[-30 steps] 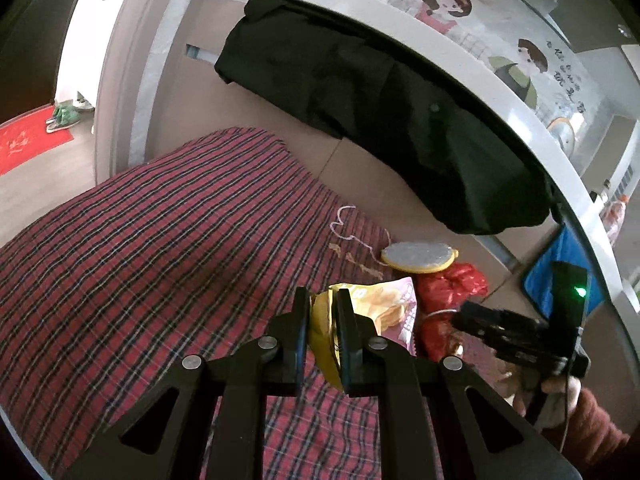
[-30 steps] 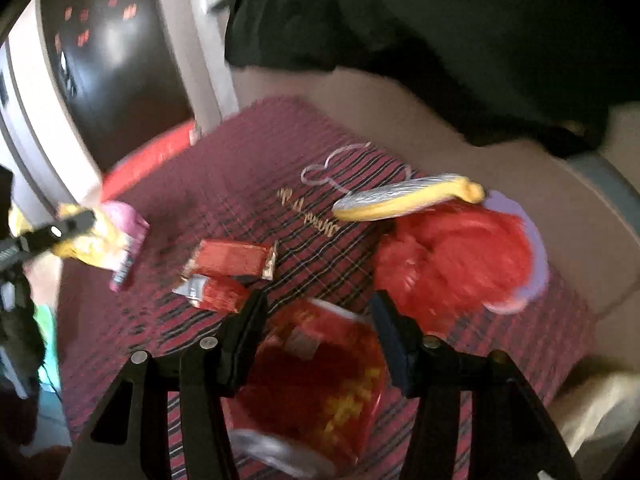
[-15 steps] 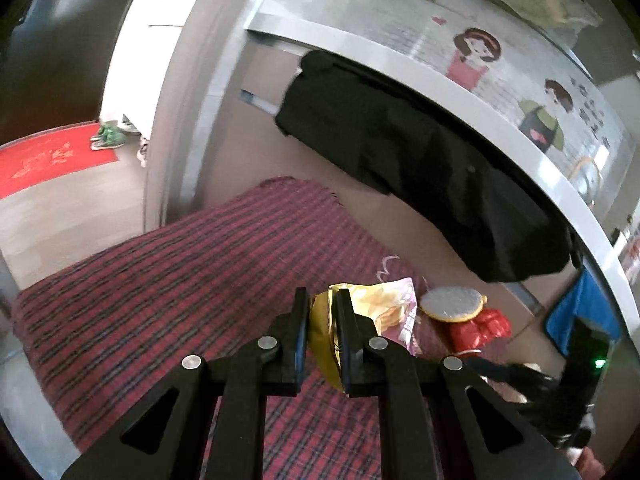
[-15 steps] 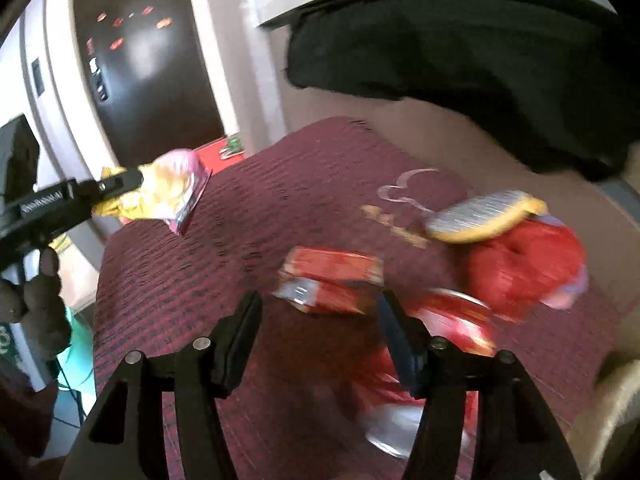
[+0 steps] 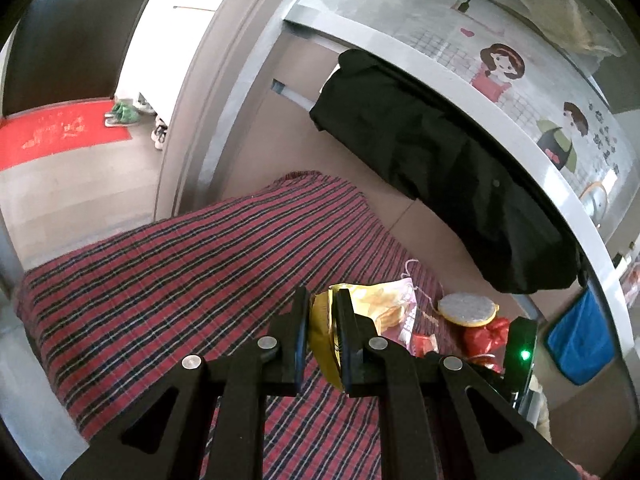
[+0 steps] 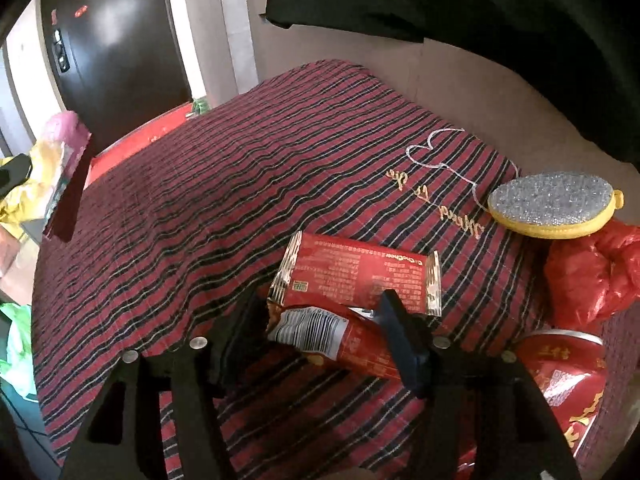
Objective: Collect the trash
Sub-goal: 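Grasp the red paper snack wrapper with the right tool, then carry both wrappers over the bin and open both tools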
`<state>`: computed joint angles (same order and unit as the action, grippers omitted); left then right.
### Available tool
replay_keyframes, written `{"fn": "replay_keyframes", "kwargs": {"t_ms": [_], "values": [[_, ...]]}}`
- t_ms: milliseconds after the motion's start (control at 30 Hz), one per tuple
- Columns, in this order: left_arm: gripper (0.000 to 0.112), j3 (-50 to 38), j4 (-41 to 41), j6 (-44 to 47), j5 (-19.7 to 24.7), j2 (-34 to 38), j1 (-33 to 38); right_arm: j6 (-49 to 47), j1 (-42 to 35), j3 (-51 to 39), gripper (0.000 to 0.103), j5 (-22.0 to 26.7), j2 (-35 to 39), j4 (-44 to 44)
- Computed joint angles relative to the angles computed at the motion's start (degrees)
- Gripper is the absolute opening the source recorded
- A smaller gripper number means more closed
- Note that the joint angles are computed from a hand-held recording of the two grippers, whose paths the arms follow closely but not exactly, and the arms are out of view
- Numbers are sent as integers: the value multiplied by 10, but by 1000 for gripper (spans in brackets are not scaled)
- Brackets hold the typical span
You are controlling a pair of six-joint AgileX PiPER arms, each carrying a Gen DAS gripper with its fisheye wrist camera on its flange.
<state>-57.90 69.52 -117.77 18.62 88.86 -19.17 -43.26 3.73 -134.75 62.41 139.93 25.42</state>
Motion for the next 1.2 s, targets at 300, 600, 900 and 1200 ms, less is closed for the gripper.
{"fn": "replay_keyframes", "kwargs": {"t_ms": [300,600,900,1200], "values": [[14,2,-9,-1,-23,10,8,-40,-10,32,62,-2,-15,23],[14,-6,-31,20,5,4,-18,-71,-25,37,16,14,-21,40],[14,-82,-72,88,100,19,-80,-202,-75,206,16,-55,-148,163],[14,-274,-77,182,206,116,-182,-260,-179,222,16,-14,-216,250]]}}
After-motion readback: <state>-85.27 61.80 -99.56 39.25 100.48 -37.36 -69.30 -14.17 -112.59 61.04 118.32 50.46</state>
